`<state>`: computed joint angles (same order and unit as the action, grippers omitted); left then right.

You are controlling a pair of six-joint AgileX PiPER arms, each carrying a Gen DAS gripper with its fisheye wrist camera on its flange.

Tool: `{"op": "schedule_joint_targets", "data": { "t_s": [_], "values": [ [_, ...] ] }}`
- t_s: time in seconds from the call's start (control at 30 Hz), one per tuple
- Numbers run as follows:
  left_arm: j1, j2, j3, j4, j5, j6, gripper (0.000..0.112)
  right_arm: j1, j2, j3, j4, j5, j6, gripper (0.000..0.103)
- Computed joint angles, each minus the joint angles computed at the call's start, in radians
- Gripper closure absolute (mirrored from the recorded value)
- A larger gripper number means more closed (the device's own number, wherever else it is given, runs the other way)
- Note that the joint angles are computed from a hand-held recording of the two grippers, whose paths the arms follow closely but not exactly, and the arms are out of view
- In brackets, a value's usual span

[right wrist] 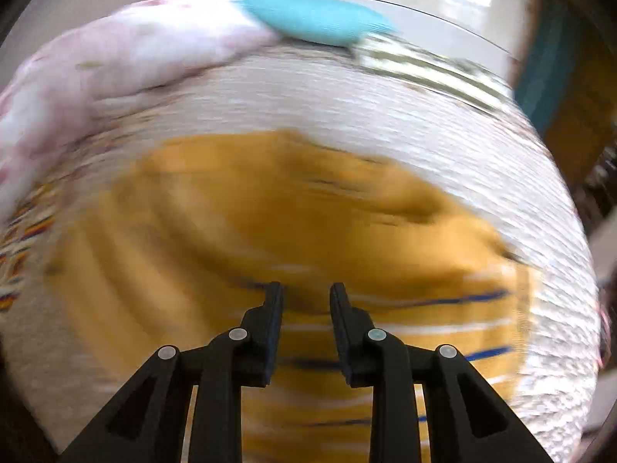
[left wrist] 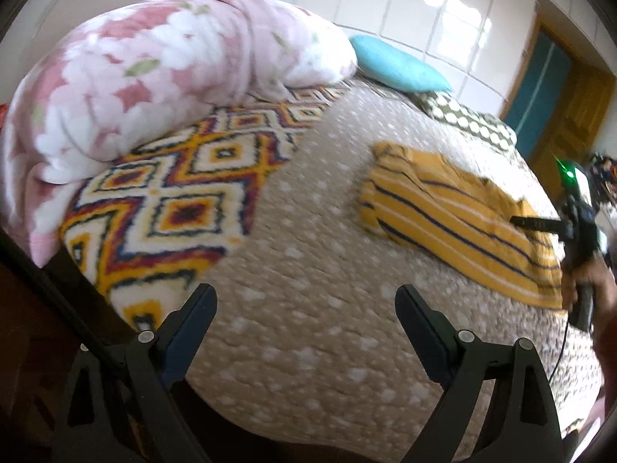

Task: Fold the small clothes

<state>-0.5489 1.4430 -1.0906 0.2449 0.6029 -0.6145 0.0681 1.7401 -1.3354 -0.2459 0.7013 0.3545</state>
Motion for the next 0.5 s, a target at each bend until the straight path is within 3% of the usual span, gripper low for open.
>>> {"op": "schedule_joint_targets", "data": {
  "t_s": [0.17, 0.33, 0.37, 0.4, 0.5],
  "values": [
    [-0.095, 0.042, -0.047, 0.062, 0.049, -0.053, 0.019, -0.222, 0.125, -0.112, 0.115, 0.035, -0.118, 0.077],
    [-0.158, 0.077, -0.091, 0.094, 0.089, -0.085, 0.020, -0.209, 0.247, -0.281, -0.119, 0.140, -0.003, 0.077],
    [-0.173, 0.081, -0.097, 0.099, 0.097, -0.091, 0.019, -0.200, 0.249, -0.297, -0.144, 0.156, 0.006, 0.073],
    [-0.185, 0.086, -0.102, 0.104, 0.103, -0.094, 0.019, -0.189, 0.245, -0.300, -0.185, 0.168, 0.034, 0.063],
    [-0.214, 0.102, -0.116, 0.110, 0.118, -0.091, 0.020, -0.190, 0.121, -0.164, -0.217, 0.112, 0.086, 0.058]
  ]
}}
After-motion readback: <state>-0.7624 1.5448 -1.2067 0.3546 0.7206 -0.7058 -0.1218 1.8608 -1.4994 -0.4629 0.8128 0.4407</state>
